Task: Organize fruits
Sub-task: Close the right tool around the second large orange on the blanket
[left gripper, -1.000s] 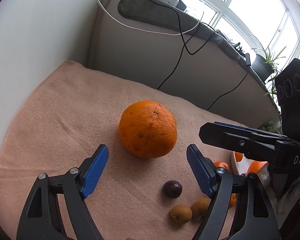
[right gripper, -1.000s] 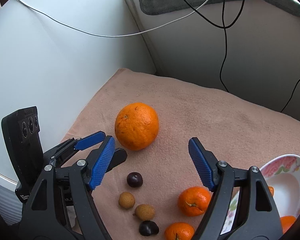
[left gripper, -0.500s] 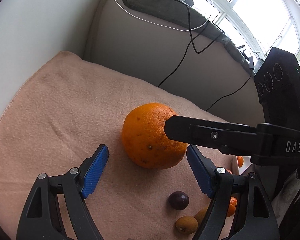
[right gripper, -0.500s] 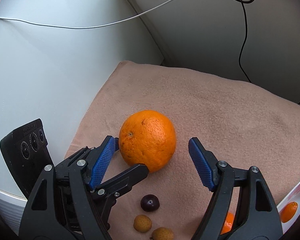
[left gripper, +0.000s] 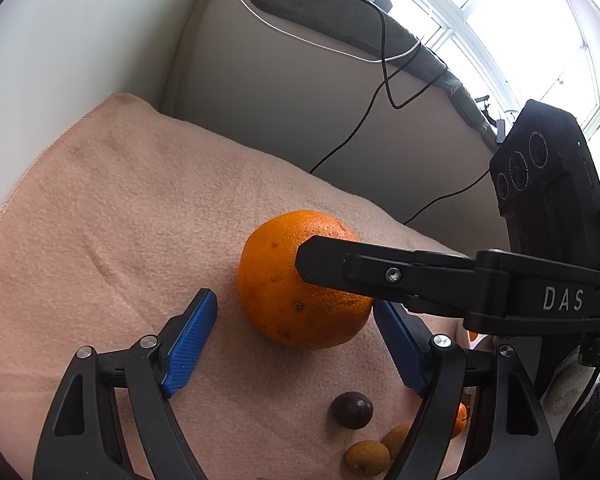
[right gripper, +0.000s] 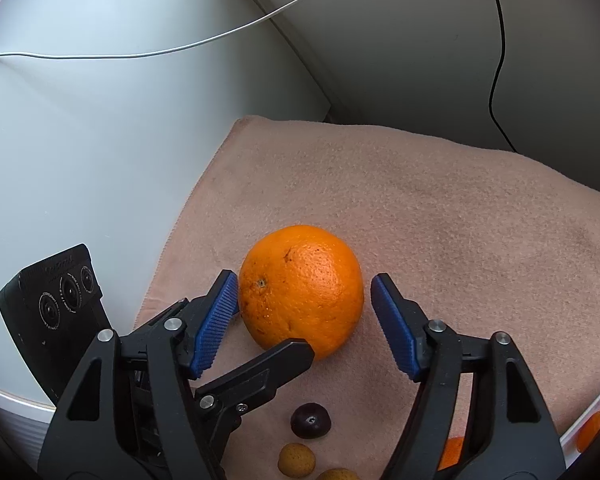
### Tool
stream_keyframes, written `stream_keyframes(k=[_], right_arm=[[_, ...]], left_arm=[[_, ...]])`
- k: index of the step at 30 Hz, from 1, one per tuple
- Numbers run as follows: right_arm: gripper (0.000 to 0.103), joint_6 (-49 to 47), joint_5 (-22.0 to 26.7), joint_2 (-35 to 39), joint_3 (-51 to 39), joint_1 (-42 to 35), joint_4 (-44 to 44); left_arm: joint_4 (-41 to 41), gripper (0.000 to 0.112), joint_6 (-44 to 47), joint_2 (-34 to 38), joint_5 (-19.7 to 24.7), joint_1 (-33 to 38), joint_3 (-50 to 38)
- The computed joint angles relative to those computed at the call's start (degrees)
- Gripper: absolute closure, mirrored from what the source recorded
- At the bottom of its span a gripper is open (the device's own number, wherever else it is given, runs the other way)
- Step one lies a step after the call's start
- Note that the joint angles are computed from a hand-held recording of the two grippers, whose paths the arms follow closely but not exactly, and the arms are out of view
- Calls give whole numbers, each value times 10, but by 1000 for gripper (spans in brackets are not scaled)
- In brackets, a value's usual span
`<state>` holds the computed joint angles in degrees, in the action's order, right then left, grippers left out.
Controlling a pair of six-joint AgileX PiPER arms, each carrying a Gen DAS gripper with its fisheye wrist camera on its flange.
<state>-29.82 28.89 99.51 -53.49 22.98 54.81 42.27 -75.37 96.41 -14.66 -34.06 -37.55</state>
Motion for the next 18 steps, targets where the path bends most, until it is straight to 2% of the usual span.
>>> stream_keyframes(k=[2, 7, 9, 18], right_arm=[[35, -12, 1, 3, -1, 0, 11], [36, 15, -11, 0, -5, 15, -30], [36, 23, -13, -3, -5, 19, -42], [36, 4, -8, -24, 14, 12, -26]], left_arm=[[16, 32, -11, 1, -6, 7, 1], [23, 34, 0, -2, -22, 4, 6], [-8, 35, 26, -7, 1, -11, 2], [-92, 35, 100, -27, 24, -36, 11]])
